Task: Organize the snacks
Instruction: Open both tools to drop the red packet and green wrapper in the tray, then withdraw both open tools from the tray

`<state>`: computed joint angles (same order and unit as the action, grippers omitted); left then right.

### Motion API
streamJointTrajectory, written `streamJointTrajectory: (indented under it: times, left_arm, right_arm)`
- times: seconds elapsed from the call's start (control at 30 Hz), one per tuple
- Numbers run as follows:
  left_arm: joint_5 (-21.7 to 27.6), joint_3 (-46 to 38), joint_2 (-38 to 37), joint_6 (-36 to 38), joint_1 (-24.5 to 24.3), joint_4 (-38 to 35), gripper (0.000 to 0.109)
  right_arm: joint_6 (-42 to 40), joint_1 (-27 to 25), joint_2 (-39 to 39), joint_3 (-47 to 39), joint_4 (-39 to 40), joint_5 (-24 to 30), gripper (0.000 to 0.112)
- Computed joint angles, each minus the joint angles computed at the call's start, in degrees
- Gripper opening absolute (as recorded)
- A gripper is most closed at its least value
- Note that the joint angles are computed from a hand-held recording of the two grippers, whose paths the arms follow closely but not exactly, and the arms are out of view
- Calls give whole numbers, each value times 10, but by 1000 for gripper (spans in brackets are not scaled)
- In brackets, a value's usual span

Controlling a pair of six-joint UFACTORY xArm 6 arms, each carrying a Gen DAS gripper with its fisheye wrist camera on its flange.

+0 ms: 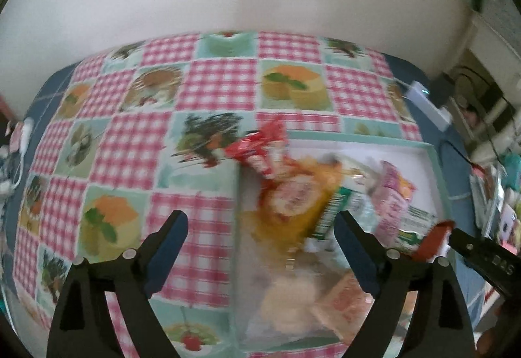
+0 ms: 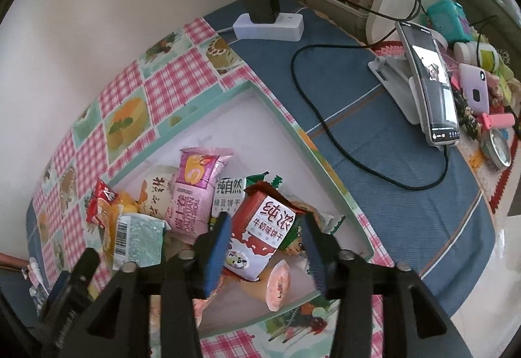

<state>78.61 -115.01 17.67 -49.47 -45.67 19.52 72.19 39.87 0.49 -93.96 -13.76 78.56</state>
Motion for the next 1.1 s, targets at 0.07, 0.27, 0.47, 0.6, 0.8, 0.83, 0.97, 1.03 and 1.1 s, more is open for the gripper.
streamJointTrajectory:
  times: [0.07,0.27,0.47,0.6,0.8,0.83,0.97,1.03,1.1]
  left_arm:
    - [9,16,-12,-17,6,4,92]
    - [34,48,-39,-44,8,19,92]
    - [66,70,-65,-49,-3,38,92]
    - [105,85,-84,-56,-14,50,92]
    - [123,139,-131,-75,-27,46,92]
    - [122,151,-141,-77,-29,46,92]
    - [123,188,-174,-82,-41,48,92]
    - [125,204,-187,-85,-47,50,92]
    - [130,217,-198,-87,-54,51,92]
  right_arm:
    - [-3,3,6,-10,-6,9,65]
    - [-21,20,28,-43,-27,27,83]
    - [-34,53,23,-44,-73,23,103]
    - [-38,85,17,-41,-101,32,103]
    - [-32,127,10,-32,-114,48,103]
    - [-29,134,9,-30,-116,50,103]
    - [-26,156,6,-23,-118,52,103]
    - [-32,167,11,-27,-121,64,103]
    - [-35,175,15,-31,-125,77,103]
